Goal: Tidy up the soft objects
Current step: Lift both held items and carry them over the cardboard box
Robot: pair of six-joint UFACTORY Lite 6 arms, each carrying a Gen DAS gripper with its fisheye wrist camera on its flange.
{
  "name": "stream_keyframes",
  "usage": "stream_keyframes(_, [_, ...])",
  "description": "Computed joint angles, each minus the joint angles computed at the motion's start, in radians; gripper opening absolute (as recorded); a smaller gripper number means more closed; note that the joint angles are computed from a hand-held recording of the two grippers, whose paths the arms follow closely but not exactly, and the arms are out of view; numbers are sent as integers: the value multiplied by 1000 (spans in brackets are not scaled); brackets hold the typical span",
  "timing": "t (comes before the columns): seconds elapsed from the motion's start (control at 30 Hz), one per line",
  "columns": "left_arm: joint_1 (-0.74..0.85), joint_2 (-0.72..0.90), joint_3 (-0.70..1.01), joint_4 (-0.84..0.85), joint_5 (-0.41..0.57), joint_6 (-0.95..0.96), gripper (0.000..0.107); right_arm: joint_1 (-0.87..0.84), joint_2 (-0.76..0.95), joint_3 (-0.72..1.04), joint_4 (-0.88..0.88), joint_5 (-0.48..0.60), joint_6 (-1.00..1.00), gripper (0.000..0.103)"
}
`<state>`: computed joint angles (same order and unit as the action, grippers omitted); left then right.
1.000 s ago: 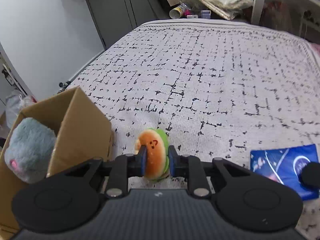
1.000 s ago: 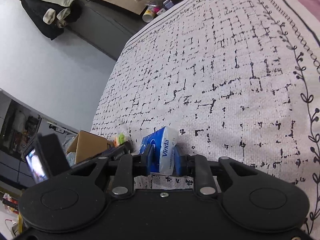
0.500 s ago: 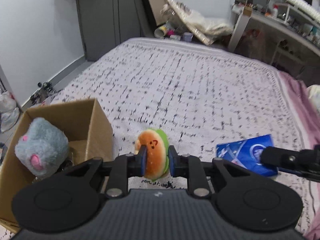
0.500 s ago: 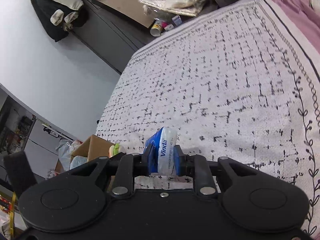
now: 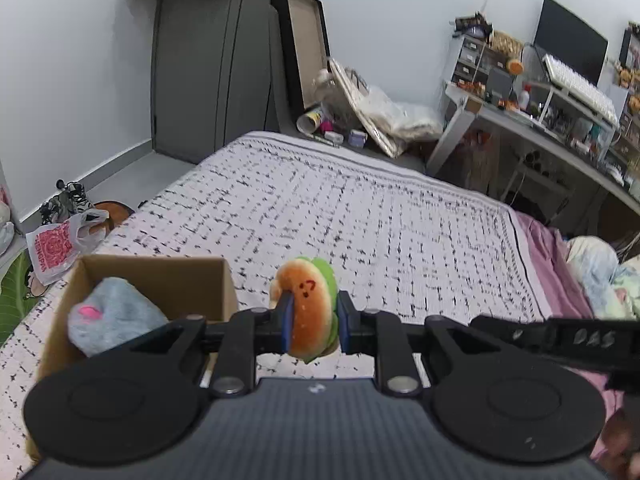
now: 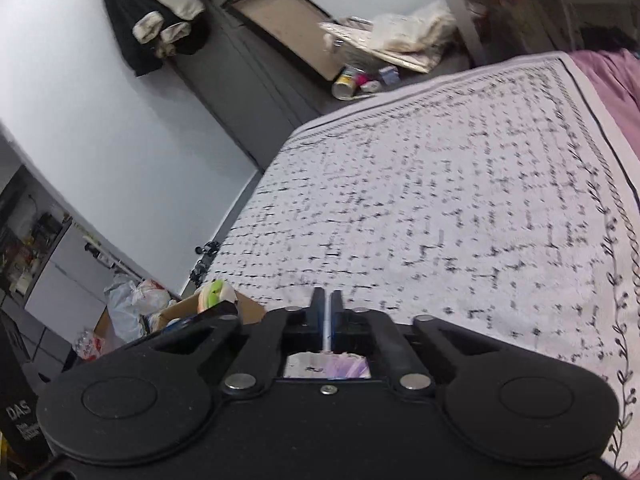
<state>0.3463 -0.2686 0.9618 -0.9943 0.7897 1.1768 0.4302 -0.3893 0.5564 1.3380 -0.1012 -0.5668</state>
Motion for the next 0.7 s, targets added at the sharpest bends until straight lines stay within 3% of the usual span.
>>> stream_keyframes(0.1, [69,23,33,-28,64,36,21,25,33,2,81,-13,-52,2])
stream_keyframes(0.13, [93,33,43,-37,82,46,21,29,53,8,138,-5,-99,7])
stream_keyframes(0.2, [144,59,66,-48,113,65,21,45,91,20,236,0,-185,24])
stream_keyframes(0.23, [167,76,80,-52,127,71,21,62,112,27,271,-9,-211,46])
stream_keyframes(0.27, [190,89,91,-55,139,78,21,88,131,34,271,-33,-200,61])
stream_keyframes(0.37, [248,129,122,-61,166,99,21,158,217,69,310,-74,-209,63])
stream_keyframes(0.47, [297,170,149,-64,188,119,21,202,305,102,221,-76,-98,64])
stream_keyframes(0.7, [375,273,201,-49,226,139,21,259,483,192,310,-89,-170,68])
